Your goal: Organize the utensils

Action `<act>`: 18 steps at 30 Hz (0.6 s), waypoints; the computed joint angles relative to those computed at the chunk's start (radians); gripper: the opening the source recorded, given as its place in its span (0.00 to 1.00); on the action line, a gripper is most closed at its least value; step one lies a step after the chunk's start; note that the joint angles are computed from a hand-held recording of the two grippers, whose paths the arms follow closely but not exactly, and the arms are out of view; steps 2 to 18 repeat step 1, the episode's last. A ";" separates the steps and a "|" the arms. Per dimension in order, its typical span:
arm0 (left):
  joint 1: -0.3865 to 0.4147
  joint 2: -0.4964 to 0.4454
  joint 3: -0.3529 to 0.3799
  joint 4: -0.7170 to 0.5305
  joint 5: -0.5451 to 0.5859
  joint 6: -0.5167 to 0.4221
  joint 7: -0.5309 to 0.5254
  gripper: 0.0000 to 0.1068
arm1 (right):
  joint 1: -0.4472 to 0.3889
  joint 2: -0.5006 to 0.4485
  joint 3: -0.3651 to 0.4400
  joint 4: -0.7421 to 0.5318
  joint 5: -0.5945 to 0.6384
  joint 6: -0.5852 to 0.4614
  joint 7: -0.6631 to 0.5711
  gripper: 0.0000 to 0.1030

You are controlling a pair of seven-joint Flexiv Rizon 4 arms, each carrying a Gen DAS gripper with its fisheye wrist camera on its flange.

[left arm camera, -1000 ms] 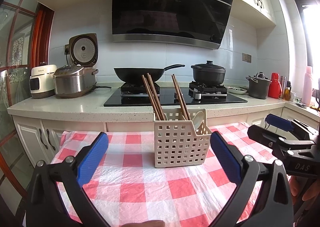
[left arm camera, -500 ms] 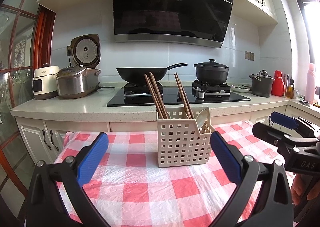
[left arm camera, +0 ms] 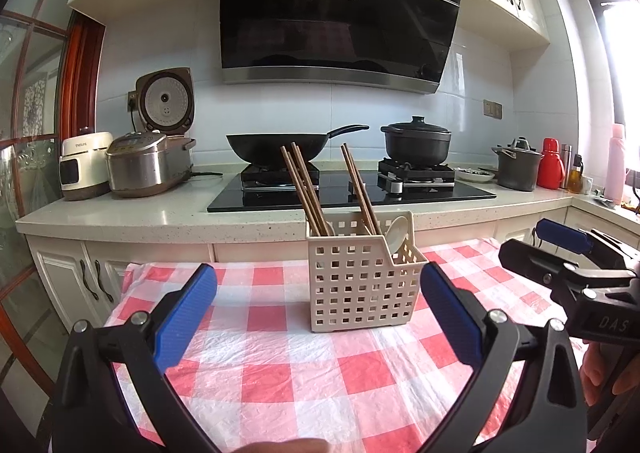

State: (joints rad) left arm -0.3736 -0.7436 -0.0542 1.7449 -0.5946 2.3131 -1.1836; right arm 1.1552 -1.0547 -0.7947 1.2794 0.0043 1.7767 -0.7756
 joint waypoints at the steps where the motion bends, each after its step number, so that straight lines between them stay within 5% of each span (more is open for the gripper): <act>1: 0.003 0.001 -0.003 0.001 0.004 -0.002 -0.004 0.92 | 0.000 0.000 0.000 0.000 0.000 0.000 -0.001 0.82; 18: 0.003 0.001 -0.003 0.001 0.004 -0.002 -0.004 0.92 | 0.000 0.000 0.000 0.000 0.000 0.000 -0.001 0.82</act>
